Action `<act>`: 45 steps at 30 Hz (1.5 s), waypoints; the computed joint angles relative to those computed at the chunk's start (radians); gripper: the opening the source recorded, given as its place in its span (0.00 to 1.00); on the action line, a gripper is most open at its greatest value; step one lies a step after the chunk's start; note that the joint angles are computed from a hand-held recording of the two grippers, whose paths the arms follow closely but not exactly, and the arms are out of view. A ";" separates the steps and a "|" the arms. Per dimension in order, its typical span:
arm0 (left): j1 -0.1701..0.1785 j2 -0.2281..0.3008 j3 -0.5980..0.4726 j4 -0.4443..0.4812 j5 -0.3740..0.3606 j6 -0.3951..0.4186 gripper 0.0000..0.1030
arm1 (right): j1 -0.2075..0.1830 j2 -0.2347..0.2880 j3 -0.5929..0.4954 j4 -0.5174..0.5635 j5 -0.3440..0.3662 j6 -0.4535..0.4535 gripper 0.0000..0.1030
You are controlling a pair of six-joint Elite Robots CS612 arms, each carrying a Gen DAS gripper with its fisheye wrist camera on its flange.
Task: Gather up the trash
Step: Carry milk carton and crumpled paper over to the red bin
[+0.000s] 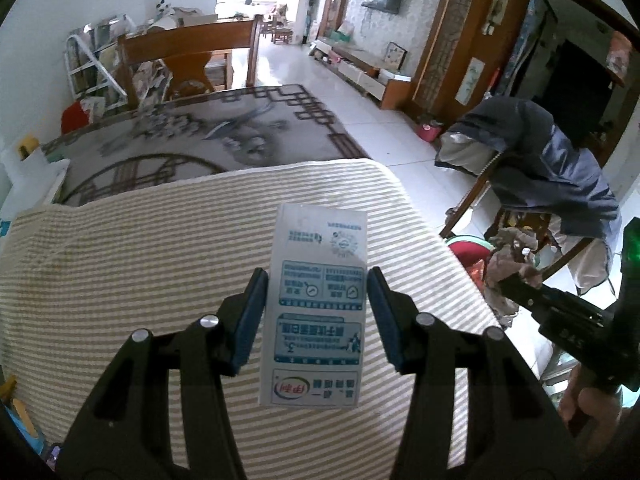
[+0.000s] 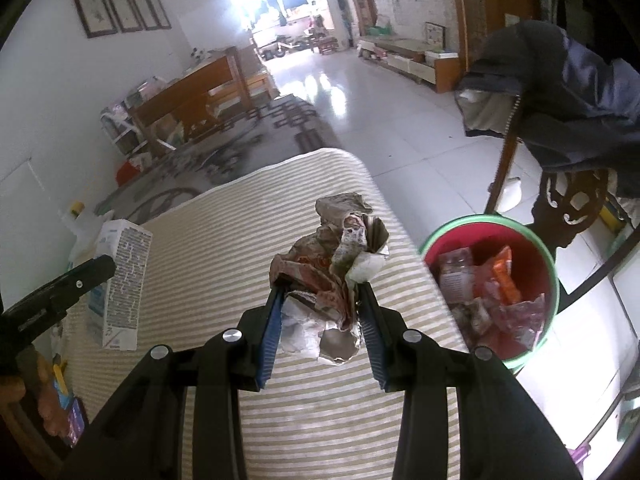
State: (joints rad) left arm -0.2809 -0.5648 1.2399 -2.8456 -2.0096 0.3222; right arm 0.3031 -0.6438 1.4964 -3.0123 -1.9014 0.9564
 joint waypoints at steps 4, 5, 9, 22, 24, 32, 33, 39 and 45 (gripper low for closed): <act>-0.018 -0.012 0.023 -0.019 0.007 -0.004 0.48 | -0.018 -0.010 0.034 -0.031 0.017 -0.003 0.36; -0.022 -0.014 0.027 -0.022 0.010 -0.006 0.48 | -0.021 -0.011 0.039 -0.037 0.022 -0.006 0.36; -0.036 -0.020 0.042 -0.031 0.033 -0.014 0.48 | -0.033 -0.014 0.059 -0.067 0.042 -0.018 0.36; -0.063 -0.038 0.075 -0.053 0.083 -0.041 0.48 | -0.058 -0.018 0.094 -0.116 0.094 -0.043 0.36; -0.067 -0.039 0.079 -0.056 0.086 -0.039 0.48 | -0.060 -0.021 0.101 -0.121 0.093 -0.041 0.36; -0.094 -0.048 0.097 -0.058 0.084 -0.019 0.48 | -0.072 -0.044 0.160 -0.159 0.074 -0.015 0.36; -0.097 -0.049 0.099 -0.058 0.083 -0.015 0.48 | -0.074 -0.047 0.169 -0.164 0.071 -0.010 0.36; -0.125 -0.054 0.113 -0.046 0.073 0.025 0.48 | -0.086 -0.067 0.224 -0.187 0.055 0.032 0.36; -0.149 -0.056 0.117 -0.024 0.057 0.053 0.48 | -0.099 -0.086 0.276 -0.207 0.038 0.070 0.36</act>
